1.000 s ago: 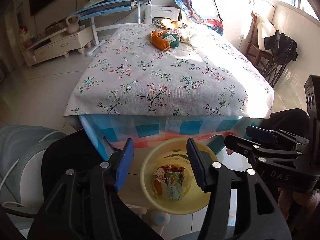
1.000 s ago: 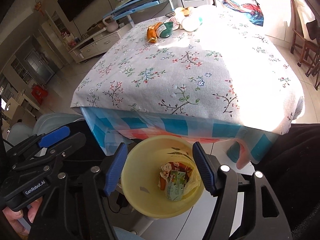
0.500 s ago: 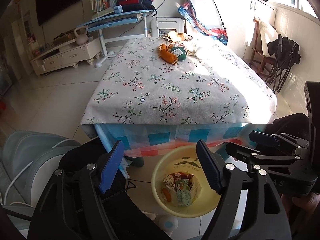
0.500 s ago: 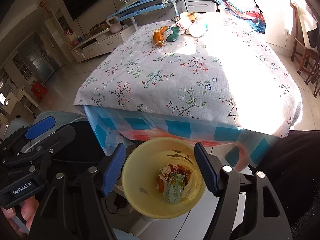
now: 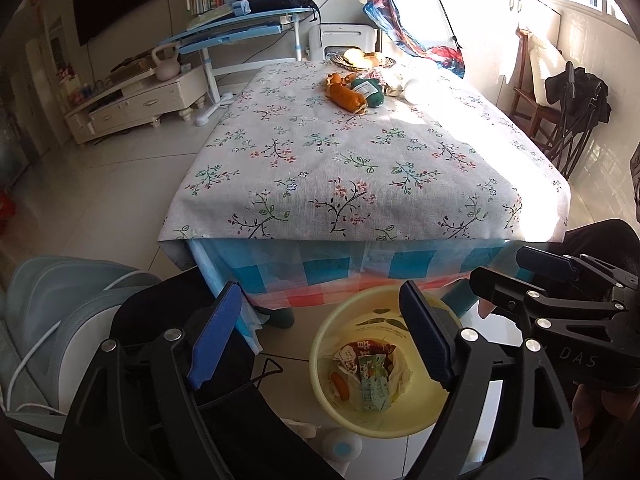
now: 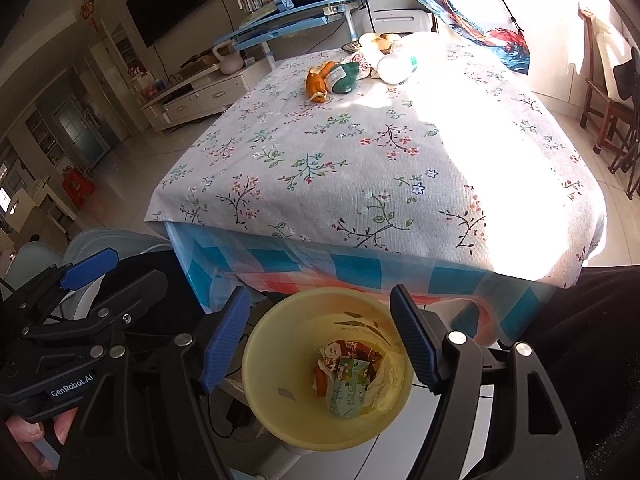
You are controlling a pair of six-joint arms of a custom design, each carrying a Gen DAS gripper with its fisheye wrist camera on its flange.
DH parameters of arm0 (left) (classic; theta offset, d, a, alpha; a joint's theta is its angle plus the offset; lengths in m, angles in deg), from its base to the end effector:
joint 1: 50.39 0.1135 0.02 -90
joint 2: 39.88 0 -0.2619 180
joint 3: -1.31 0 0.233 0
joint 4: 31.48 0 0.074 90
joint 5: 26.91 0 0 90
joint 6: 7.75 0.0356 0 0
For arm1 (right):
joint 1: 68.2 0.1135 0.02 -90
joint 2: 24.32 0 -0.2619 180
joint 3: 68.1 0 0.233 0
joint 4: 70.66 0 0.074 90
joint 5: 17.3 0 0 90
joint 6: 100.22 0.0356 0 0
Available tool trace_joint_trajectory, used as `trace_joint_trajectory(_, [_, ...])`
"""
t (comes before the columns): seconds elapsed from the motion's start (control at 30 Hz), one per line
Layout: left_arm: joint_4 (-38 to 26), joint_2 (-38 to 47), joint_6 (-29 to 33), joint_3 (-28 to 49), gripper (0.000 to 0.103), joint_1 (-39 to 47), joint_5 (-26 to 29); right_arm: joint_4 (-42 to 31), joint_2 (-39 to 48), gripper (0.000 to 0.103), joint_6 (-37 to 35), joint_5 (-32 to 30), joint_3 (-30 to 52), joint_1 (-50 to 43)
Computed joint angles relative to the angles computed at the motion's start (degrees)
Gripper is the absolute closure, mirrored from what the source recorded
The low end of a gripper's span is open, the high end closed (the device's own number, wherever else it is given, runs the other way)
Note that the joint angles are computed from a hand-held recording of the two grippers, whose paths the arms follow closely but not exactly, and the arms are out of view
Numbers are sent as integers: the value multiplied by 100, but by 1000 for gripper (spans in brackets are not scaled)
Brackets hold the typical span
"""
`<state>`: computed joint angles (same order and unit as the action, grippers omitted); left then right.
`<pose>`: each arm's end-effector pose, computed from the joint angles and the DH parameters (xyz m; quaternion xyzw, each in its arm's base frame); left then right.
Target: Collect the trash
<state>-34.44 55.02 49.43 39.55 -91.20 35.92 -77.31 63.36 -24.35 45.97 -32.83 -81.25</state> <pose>0.1801 -0.1340 0.0886 0.0040 0.9401 0.0289 0.3397 0.2042 -0.0309 0.0998 -0.0705 0.9370 0.1556 0.3046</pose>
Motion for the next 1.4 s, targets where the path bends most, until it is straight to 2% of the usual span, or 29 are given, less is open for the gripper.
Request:
trace_joint_trajectory(0.33, [258, 763, 99, 301, 23, 328, 300, 318, 337, 32, -38, 123, 112, 97])
trace_joint_trajectory(0.7, [209, 1336, 261, 841, 22, 646, 465, 473, 587, 31, 77, -119, 275, -172])
trace_joint_trajectory(0.9, [102, 1426, 691, 1316, 21, 1211, 631, 640, 626, 27, 253, -128, 285, -221])
trace_joint_trajectory(1.07, [-171, 1508, 1155, 2189, 17, 1809, 698, 686, 858, 27, 349, -67, 412, -183])
trace_joint_trajectory(1.17, [-473, 1883, 1421, 3029, 16, 2117, 777, 764, 902, 27, 380, -8, 420, -140])
trace_joint_trajectory(1.3, [-1080, 2724, 1749, 4464, 12, 2446, 986, 901, 952, 27, 411, 113, 393, -43])
trace_joint_trajectory(1.4, [-1815, 3564, 1955, 5781, 12, 2612, 1180, 938, 1058, 27, 414, 168, 446, 17])
